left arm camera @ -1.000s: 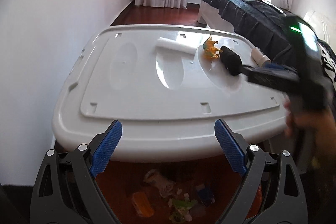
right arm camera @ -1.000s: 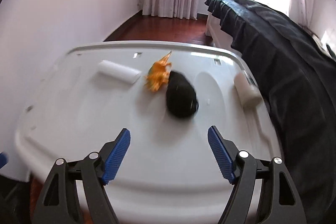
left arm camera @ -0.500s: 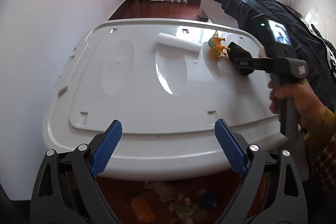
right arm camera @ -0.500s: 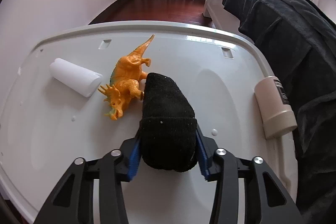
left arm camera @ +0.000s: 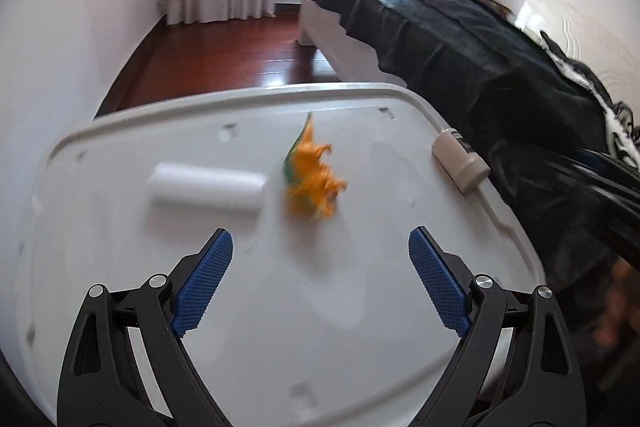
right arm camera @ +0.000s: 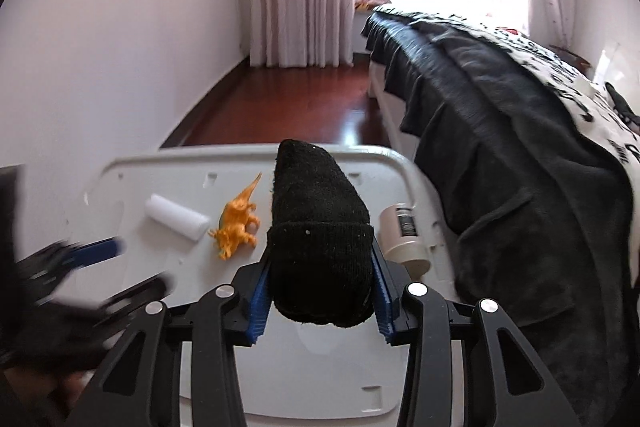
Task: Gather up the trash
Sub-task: 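Grasp the orange dinosaur with left tool while right tool holds the black sock, then drop the dinosaur from left tool while right tool drops the black sock into the bin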
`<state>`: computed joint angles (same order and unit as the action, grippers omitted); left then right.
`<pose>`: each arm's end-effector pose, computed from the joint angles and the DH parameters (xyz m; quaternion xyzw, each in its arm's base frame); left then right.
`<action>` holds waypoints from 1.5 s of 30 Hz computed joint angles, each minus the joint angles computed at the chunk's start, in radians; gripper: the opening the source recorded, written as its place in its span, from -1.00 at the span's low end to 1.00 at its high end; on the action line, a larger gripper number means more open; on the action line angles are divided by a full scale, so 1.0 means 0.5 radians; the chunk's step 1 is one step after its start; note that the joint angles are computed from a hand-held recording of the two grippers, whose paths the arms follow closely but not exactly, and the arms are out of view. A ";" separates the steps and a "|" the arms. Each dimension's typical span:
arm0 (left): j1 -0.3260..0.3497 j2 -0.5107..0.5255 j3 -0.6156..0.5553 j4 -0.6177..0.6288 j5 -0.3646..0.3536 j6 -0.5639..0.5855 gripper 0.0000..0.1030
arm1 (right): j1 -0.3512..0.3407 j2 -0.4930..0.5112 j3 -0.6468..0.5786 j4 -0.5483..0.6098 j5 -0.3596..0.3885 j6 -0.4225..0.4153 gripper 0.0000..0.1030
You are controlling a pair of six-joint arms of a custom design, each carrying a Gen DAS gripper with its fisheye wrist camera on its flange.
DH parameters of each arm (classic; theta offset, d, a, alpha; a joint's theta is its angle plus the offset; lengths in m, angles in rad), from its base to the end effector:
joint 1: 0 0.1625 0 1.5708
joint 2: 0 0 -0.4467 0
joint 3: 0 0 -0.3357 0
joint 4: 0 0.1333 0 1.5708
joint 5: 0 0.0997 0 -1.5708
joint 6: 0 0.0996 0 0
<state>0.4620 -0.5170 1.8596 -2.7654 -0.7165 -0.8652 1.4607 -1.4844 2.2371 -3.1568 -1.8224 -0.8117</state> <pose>-0.4023 -0.4332 -0.0231 0.1407 0.8972 -0.3076 0.2839 0.0615 -0.4314 0.3870 0.2641 -0.8694 0.3086 0.2813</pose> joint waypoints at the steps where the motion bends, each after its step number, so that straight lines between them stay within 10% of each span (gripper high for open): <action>1: 0.039 0.041 -0.064 0.003 -0.005 0.057 0.70 | -0.018 -0.018 0.001 0.002 0.029 0.003 -0.19; 14: 0.361 0.356 -0.625 0.342 0.086 0.206 0.42 | -0.037 -0.088 -0.052 0.145 0.178 0.012 -0.18; 20: 0.388 0.395 -0.653 0.265 0.067 0.290 -0.03 | -0.030 -0.065 -0.042 0.114 0.155 -0.003 -0.18; 26: 0.359 0.378 -0.563 0.105 0.051 0.350 -0.05 | -0.020 -0.040 -0.035 0.081 0.132 -0.009 -0.18; 35: 0.145 0.202 -0.288 0.132 0.095 0.107 -0.05 | -0.011 -0.059 -0.008 0.064 0.141 -0.011 -0.18; 45: -0.436 -0.323 0.301 0.919 0.042 -1.069 -0.05 | 0.077 -0.359 0.307 0.156 0.194 0.007 -0.18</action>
<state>0.2437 -0.6783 2.0099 -2.3061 -0.6954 -1.3997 1.4991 -1.6641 2.3907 -3.0791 -1.7255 -0.8080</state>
